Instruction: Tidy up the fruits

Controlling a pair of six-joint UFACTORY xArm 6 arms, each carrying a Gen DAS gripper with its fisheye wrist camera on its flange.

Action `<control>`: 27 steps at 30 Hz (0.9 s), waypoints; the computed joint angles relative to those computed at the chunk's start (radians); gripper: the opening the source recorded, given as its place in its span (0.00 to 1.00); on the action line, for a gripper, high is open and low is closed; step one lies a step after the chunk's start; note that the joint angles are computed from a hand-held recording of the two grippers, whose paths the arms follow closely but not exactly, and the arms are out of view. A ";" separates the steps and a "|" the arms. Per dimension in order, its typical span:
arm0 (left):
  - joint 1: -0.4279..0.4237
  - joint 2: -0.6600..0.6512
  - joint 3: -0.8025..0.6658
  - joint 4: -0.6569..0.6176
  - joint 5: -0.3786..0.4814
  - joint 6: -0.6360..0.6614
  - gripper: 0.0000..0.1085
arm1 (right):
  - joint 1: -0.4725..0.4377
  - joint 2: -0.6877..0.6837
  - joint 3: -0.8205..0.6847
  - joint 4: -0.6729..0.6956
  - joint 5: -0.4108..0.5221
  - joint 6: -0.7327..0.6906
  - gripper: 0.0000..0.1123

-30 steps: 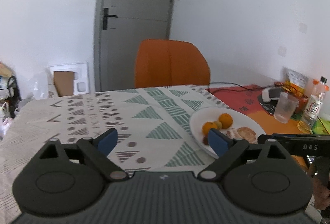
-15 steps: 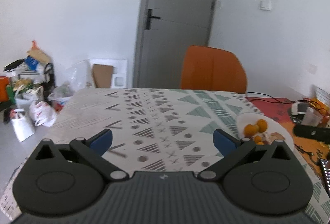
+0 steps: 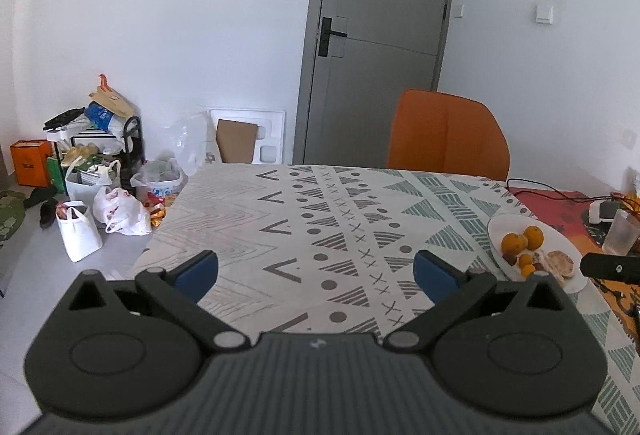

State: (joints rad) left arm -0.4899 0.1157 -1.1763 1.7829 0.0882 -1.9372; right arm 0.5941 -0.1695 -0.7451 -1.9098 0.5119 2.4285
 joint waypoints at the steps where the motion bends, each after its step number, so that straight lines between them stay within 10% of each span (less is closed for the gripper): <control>1: -0.003 -0.008 0.012 -0.024 0.007 0.026 0.95 | 0.005 -0.001 0.003 0.004 0.003 -0.001 0.92; 27: -0.007 -0.096 0.105 0.102 0.020 -0.085 0.95 | 0.084 -0.061 0.059 0.091 0.105 -0.120 0.92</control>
